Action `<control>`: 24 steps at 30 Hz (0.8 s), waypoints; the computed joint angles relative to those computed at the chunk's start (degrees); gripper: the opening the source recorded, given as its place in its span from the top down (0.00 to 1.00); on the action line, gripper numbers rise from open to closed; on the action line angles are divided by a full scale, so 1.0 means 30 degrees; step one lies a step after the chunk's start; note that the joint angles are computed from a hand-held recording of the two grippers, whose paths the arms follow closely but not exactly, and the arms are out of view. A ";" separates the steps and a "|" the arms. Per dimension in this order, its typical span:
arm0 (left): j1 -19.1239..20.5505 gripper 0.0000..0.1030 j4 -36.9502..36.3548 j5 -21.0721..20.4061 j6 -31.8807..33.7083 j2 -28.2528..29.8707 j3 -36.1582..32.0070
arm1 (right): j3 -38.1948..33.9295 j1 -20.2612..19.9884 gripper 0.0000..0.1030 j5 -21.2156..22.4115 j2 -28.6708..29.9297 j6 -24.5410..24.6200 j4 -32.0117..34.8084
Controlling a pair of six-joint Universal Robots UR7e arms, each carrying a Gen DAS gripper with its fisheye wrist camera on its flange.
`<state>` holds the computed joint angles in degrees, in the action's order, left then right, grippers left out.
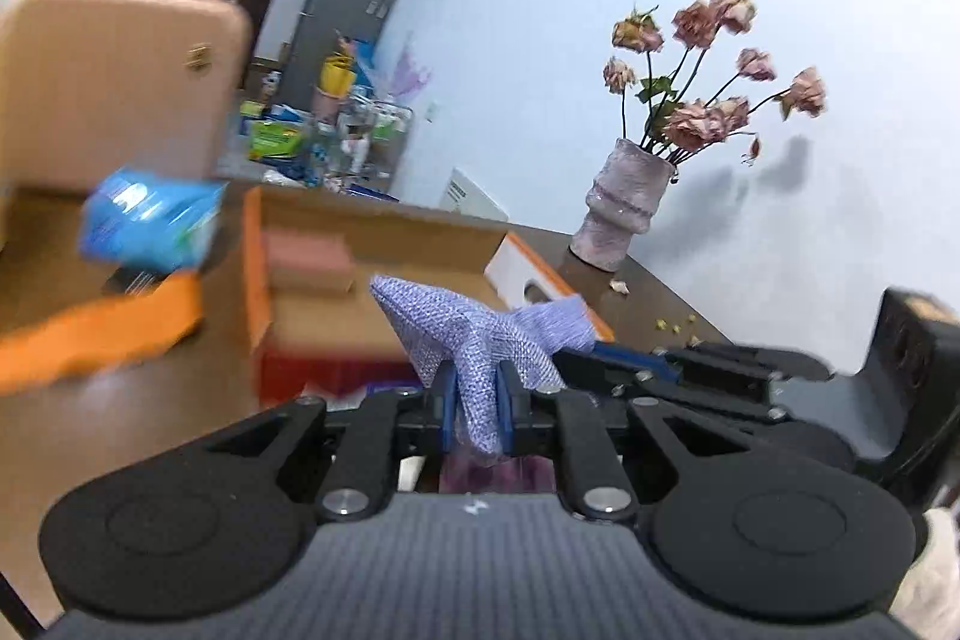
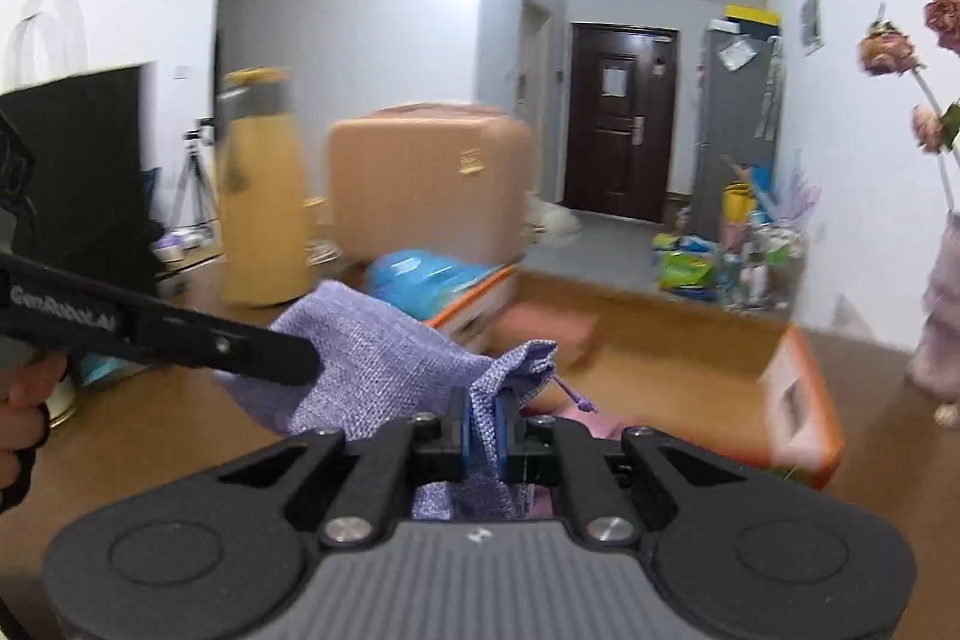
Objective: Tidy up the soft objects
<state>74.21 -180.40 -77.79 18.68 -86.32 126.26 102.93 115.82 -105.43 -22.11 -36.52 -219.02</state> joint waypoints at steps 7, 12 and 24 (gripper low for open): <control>0.0569 0.86 0.3123 0.1828 0.0872 0.8813 -1.0177 | -1.0068 -0.1922 0.92 -0.2192 0.1909 -0.0467 0.8901; 0.1290 0.85 0.5609 0.3497 0.0456 1.1944 -1.4504 | -1.6893 -0.2845 0.92 -0.3114 0.5179 -0.1170 1.4010; 0.1804 0.45 0.5790 0.2957 0.0696 1.2165 -1.4495 | -1.5761 -0.4271 0.57 -0.0022 0.3981 0.4542 1.6528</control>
